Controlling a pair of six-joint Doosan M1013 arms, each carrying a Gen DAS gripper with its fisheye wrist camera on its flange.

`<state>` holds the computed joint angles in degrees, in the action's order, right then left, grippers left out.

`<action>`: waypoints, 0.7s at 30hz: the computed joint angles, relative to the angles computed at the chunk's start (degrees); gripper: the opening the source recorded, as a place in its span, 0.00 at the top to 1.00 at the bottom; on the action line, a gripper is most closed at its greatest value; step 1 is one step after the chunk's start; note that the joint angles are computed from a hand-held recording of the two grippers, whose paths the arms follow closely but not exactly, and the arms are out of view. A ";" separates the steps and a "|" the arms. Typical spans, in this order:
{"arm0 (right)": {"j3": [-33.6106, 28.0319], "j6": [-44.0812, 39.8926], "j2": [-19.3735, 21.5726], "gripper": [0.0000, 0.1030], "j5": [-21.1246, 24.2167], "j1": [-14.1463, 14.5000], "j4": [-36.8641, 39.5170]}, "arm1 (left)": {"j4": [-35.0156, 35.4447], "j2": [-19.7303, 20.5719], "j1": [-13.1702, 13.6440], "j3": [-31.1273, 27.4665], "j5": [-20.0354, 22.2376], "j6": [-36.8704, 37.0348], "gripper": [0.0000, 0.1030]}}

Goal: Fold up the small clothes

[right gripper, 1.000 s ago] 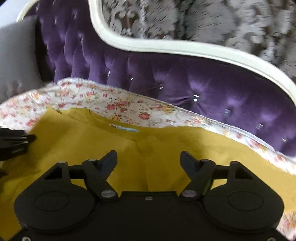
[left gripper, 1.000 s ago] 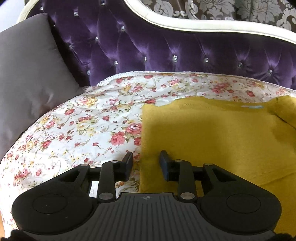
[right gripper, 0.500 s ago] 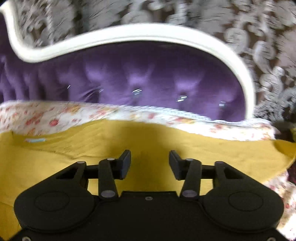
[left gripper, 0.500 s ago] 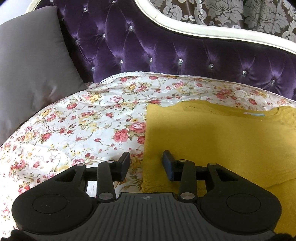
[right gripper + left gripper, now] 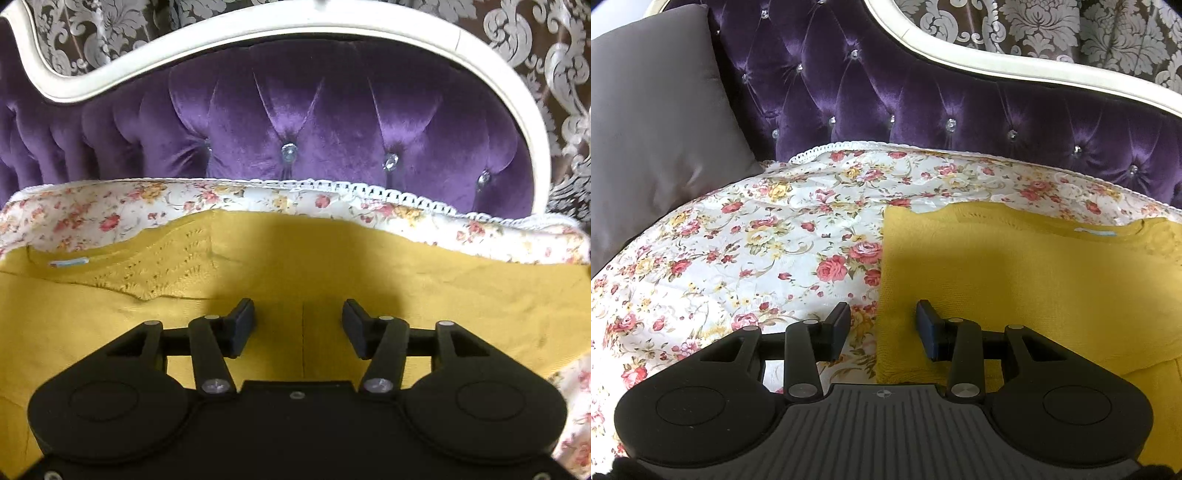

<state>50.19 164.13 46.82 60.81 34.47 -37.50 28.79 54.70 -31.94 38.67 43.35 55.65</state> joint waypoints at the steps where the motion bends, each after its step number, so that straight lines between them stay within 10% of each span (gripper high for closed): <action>1: 0.99 0.25 -0.47 0.42 -1.67 -0.09 0.14 | 0.18 0.03 -0.05 -0.07 0.12 -0.02 0.62; 3: 1.56 -0.43 -0.72 0.60 -3.37 -0.14 0.24 | 0.13 0.02 -0.05 -0.08 0.11 -0.03 0.62; 4: 2.35 -0.97 -1.13 0.86 -5.25 -0.24 0.27 | -0.04 -0.02 0.00 0.01 -0.02 -0.05 0.62; 15: 3.36 -0.47 -2.60 0.87 -13.06 -0.13 -11.07 | 0.50 -0.18 -0.03 0.41 -0.42 -1.22 0.60; 21: -2.02 -7.35 1.02 0.77 -1.03 -1.46 -1.40 | 0.57 -0.19 -0.01 0.41 -0.30 -1.88 0.58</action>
<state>48.17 156.78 47.84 59.78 33.01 -38.90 29.36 54.51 -31.95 39.07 43.05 53.77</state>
